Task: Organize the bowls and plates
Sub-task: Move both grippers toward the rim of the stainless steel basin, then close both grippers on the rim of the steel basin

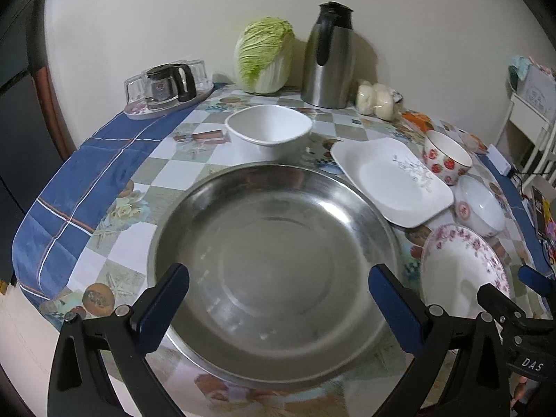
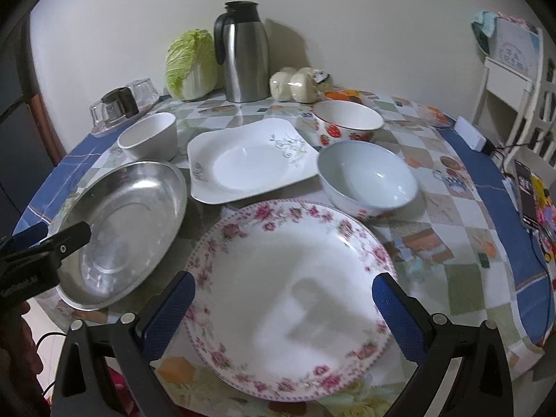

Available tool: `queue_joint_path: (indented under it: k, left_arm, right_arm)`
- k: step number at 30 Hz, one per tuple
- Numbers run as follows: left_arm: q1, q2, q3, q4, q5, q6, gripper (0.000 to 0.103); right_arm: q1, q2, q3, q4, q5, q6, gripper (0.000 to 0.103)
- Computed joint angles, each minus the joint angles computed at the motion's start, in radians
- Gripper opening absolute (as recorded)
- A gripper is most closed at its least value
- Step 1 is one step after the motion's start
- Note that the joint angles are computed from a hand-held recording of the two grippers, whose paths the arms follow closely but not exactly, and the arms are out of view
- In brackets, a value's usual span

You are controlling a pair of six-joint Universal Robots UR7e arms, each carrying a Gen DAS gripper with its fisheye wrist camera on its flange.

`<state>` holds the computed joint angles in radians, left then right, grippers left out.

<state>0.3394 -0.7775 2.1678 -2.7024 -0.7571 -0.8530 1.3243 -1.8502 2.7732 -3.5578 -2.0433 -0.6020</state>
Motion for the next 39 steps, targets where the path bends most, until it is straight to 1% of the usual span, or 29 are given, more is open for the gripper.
queue_joint_path:
  k: [2, 5, 7, 9, 12, 14, 17, 18, 19, 20, 22, 23, 24, 25, 26, 27, 28, 30, 32, 34, 35, 36, 37, 39]
  left_arm:
    - [0.014, -0.007, 0.003, -0.005, 0.006, 0.000, 0.103]
    - [0.038, -0.019, 0.006, -0.011, 0.010, 0.000, 0.103]
    - [0.053, -0.027, 0.004, 0.002, 0.015, -0.007, 0.103]
    - [0.068, -0.032, 0.008, -0.011, 0.022, -0.001, 0.103]
    - [0.091, -0.046, 0.000, 0.029, 0.027, -0.031, 0.103]
    - [0.106, -0.054, 0.002, 0.035, 0.024, -0.040, 0.103]
    - [0.121, -0.060, 0.003, 0.036, 0.016, -0.036, 0.103]
    - [0.127, -0.060, 0.004, 0.030, 0.014, -0.034, 0.102]
    - [0.132, -0.059, 0.003, 0.029, 0.012, -0.032, 0.101]
    - [0.137, -0.057, 0.001, 0.024, 0.009, -0.026, 0.097]
    - [0.147, -0.054, -0.003, 0.024, 0.006, -0.019, 0.093]
    - [0.153, -0.054, -0.007, 0.036, 0.003, -0.022, 0.086]
    - [0.159, -0.055, -0.010, 0.039, -0.003, -0.020, 0.078]
    - [0.165, -0.056, -0.011, 0.042, -0.011, -0.020, 0.074]
    - [0.170, -0.057, -0.012, 0.045, -0.015, -0.022, 0.068]
    - [0.172, -0.059, -0.013, 0.059, -0.010, -0.030, 0.065]
    - [0.172, -0.061, -0.014, 0.067, -0.003, -0.032, 0.063]
    - [0.175, -0.065, -0.013, 0.074, 0.003, -0.037, 0.060]
    - [0.182, -0.070, -0.020, 0.112, 0.009, -0.066, 0.058]
    - [0.194, -0.073, -0.026, 0.150, 0.004, -0.096, 0.054]
    - [0.199, -0.075, -0.023, 0.146, -0.003, -0.095, 0.050]
    - [0.203, -0.076, -0.020, 0.140, -0.012, -0.093, 0.042]
    - [0.209, -0.076, -0.018, 0.136, -0.025, -0.090, 0.039]
    - [0.210, -0.077, -0.014, 0.146, -0.020, -0.105, 0.029]
  right_arm:
    - [0.009, 0.017, -0.011, 0.009, 0.015, -0.002, 0.103]
    - [0.015, 0.032, -0.023, 0.026, 0.061, -0.004, 0.103]
    - [0.032, 0.064, -0.033, 0.017, 0.064, -0.009, 0.103]
    - [0.055, 0.101, -0.049, 0.016, 0.052, -0.008, 0.103]
    - [0.076, 0.136, -0.077, 0.055, 0.045, 0.007, 0.103]
    - [0.074, 0.150, -0.092, 0.073, 0.056, 0.015, 0.103]
    - [0.047, 0.131, -0.113, 0.161, 0.115, 0.051, 0.103]
    - [0.029, 0.119, -0.119, 0.197, 0.150, 0.069, 0.100]
    - [0.015, 0.113, -0.121, 0.217, 0.179, 0.073, 0.094]
    - [0.008, 0.112, -0.125, 0.233, 0.196, 0.076, 0.091]
    - [0.012, 0.129, -0.136, 0.253, 0.188, 0.087, 0.074]
    - [0.019, 0.141, -0.142, 0.255, 0.176, 0.092, 0.070]
    - [0.025, 0.153, -0.148, 0.261, 0.167, 0.096, 0.060]
    - [0.027, 0.159, -0.154, 0.275, 0.166, 0.102, 0.052]
    - [0.026, 0.160, -0.158, 0.292, 0.169, 0.108, 0.049]
    - [0.023, 0.161, -0.161, 0.308, 0.178, 0.112, 0.044]
    - [0.019, 0.159, -0.165, 0.329, 0.187, 0.113, 0.036]
    - [0.019, 0.172, -0.168, 0.339, 0.190, 0.109, 0.031]
    - [0.024, 0.193, -0.174, 0.343, 0.175, 0.107, 0.026]
    - [0.021, 0.203, -0.182, 0.365, 0.176, 0.117, 0.018]
    - [0.019, 0.204, -0.186, 0.383, 0.178, 0.128, 0.018]
    - [0.019, 0.204, -0.189, 0.392, 0.179, 0.138, 0.018]
    - [0.023, 0.209, -0.192, 0.392, 0.171, 0.139, 0.018]
    - [0.029, 0.217, -0.195, 0.390, 0.159, 0.137, 0.018]
